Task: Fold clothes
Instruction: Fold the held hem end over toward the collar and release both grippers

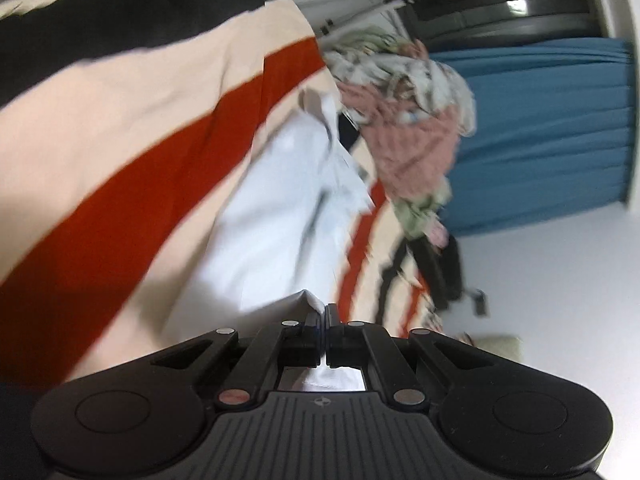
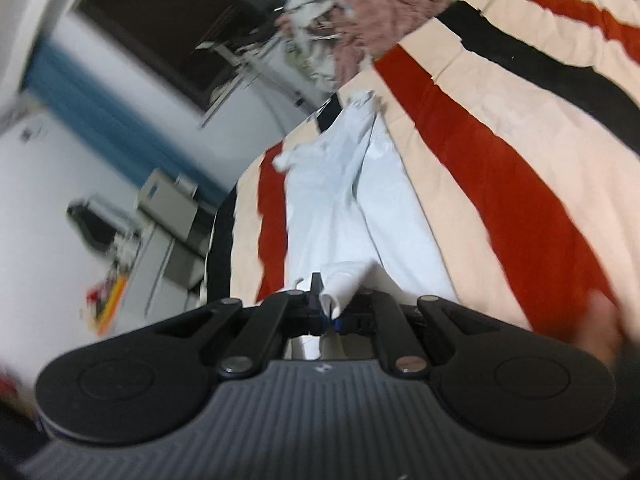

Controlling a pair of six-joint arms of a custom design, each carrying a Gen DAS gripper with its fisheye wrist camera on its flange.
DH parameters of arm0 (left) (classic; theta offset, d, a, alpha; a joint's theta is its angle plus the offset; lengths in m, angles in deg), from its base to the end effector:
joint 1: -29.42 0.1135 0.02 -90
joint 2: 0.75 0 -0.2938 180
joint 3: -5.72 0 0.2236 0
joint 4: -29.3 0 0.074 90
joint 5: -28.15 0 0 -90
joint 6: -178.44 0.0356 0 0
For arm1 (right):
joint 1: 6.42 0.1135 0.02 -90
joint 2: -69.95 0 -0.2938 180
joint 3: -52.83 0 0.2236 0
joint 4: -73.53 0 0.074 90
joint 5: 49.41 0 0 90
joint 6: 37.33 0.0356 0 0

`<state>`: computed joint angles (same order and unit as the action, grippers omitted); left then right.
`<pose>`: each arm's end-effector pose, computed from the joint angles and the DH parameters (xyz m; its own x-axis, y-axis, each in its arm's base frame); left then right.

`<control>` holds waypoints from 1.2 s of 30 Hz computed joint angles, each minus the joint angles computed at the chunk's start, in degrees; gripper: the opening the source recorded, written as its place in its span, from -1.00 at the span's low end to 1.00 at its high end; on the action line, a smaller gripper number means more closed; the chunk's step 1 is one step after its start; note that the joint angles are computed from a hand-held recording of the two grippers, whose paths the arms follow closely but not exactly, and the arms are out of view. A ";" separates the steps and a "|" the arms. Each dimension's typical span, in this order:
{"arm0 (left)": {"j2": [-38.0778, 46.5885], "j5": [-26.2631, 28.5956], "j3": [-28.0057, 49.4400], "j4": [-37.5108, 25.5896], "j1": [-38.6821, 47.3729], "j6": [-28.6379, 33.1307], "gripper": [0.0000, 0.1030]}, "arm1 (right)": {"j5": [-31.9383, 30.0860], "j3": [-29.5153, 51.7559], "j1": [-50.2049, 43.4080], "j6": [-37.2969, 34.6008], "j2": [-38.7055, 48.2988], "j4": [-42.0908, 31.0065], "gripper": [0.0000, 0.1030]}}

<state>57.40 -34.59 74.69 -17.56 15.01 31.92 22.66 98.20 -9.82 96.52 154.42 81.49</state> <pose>0.1606 -0.0581 0.3429 -0.7981 -0.5605 -0.2213 -0.1554 0.5462 -0.8231 0.2577 -0.0043 0.2091 -0.5154 0.6909 -0.5070 0.2086 0.6749 0.7078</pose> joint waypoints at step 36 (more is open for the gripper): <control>35.35 -36.40 7.21 31.54 -15.47 38.74 0.81 | 9.53 36.87 3.22 -24.92 42.34 8.11 0.61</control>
